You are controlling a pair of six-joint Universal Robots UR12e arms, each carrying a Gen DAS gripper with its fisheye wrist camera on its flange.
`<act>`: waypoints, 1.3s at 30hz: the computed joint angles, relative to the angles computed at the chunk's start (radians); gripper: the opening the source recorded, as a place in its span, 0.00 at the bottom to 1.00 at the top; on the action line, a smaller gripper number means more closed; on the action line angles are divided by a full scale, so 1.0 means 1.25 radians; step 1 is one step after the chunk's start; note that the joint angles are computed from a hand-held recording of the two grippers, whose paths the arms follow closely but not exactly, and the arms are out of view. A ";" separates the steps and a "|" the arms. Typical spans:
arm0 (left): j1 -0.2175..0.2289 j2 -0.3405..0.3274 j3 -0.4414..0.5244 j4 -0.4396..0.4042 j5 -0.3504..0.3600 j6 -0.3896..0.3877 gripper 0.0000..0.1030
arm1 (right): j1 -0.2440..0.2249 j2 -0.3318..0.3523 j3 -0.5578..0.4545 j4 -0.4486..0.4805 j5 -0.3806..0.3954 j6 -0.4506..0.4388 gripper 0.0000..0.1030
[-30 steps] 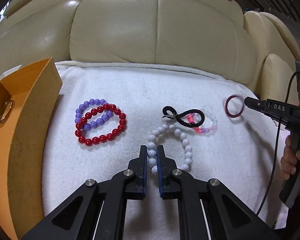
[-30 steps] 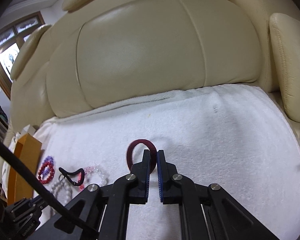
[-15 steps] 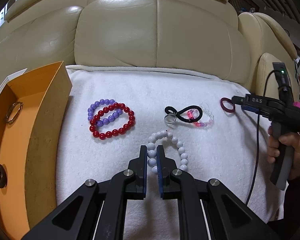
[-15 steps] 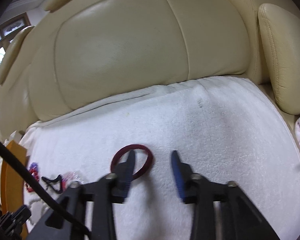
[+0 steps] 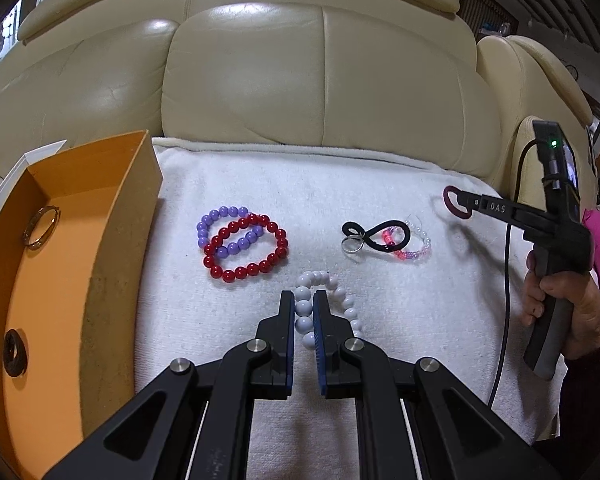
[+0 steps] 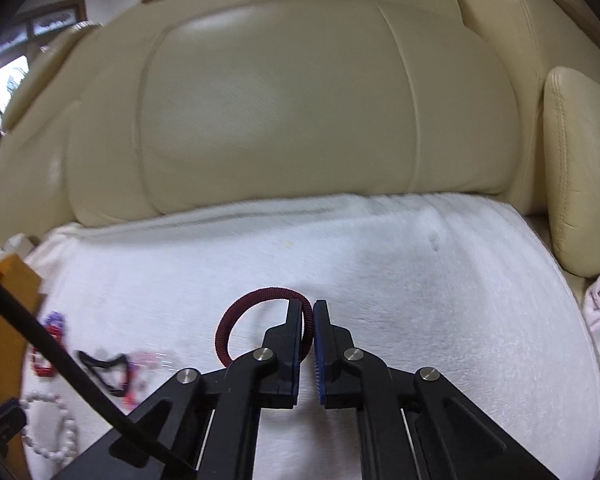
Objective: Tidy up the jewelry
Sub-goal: 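Carry the red hair tie into the box with the right tool while the left drops the pearls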
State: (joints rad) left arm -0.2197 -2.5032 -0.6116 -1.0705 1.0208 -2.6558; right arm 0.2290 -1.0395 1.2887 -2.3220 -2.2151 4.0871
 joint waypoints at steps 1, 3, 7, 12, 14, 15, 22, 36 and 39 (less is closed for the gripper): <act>0.001 0.003 -0.005 0.004 -0.005 0.000 0.09 | 0.002 -0.001 0.001 -0.021 0.002 -0.009 0.06; 0.005 0.012 -0.019 0.016 -0.017 0.001 0.09 | 0.007 -0.002 0.003 -0.067 0.008 -0.028 0.06; 0.013 0.030 -0.046 0.042 -0.046 -0.004 0.09 | 0.017 0.002 -0.005 -0.123 0.022 -0.048 0.06; 0.030 0.054 -0.080 0.079 -0.096 -0.021 0.09 | 0.032 0.017 -0.028 -0.169 0.043 -0.086 0.06; 0.037 0.061 -0.088 0.094 -0.116 -0.034 0.09 | 0.041 0.029 -0.048 -0.179 0.049 -0.106 0.06; 0.040 0.063 -0.091 0.101 -0.124 -0.039 0.09 | 0.045 0.034 -0.055 -0.185 0.051 -0.116 0.06; 0.069 0.074 -0.106 0.208 -0.179 -0.122 0.09 | 0.069 0.082 -0.133 -0.230 0.076 -0.196 0.06; 0.101 0.012 -0.007 0.196 -0.090 -0.226 0.09 | 0.099 0.249 -0.439 -0.067 0.162 -0.341 0.06; 0.099 -0.014 0.039 0.114 -0.064 -0.220 0.09 | 0.100 0.313 -0.568 0.031 0.178 -0.377 0.06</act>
